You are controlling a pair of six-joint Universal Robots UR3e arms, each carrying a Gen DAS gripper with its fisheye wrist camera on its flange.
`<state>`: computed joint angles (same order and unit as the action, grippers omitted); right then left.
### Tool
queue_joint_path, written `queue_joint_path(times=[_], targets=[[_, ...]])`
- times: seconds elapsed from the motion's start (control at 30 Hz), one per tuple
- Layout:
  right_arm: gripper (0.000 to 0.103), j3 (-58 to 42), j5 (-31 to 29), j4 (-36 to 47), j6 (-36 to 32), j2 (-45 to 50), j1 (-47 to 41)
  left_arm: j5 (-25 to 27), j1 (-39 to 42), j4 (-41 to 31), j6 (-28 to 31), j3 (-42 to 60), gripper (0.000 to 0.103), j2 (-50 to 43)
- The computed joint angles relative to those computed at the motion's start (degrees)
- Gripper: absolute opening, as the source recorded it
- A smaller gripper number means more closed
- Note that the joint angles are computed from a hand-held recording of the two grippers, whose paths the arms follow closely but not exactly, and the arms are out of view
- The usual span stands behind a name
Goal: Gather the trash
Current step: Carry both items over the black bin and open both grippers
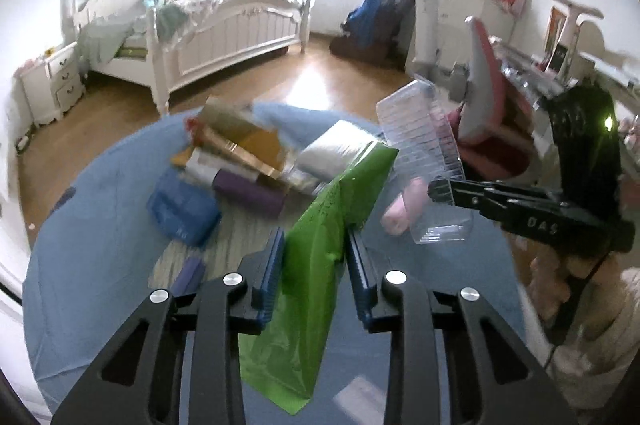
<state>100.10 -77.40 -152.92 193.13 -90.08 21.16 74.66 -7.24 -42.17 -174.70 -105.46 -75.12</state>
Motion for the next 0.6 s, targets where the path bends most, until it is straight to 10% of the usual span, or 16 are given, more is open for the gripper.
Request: queue_joint_path(times=[0.3, 0.6], targets=[[0.004, 13.5, -7.2, -7.0, -1.5, -15.9, -11.8, 1.3, -9.5, 2.9, -11.9, 17.0, 0.031, -17.1], [0.004, 24.6, 1.0, -5.3, -8.1, -25.3, -33.4, 2.5, -21.5, -5.7, -15.1, 53.7, 0.031, -46.0]])
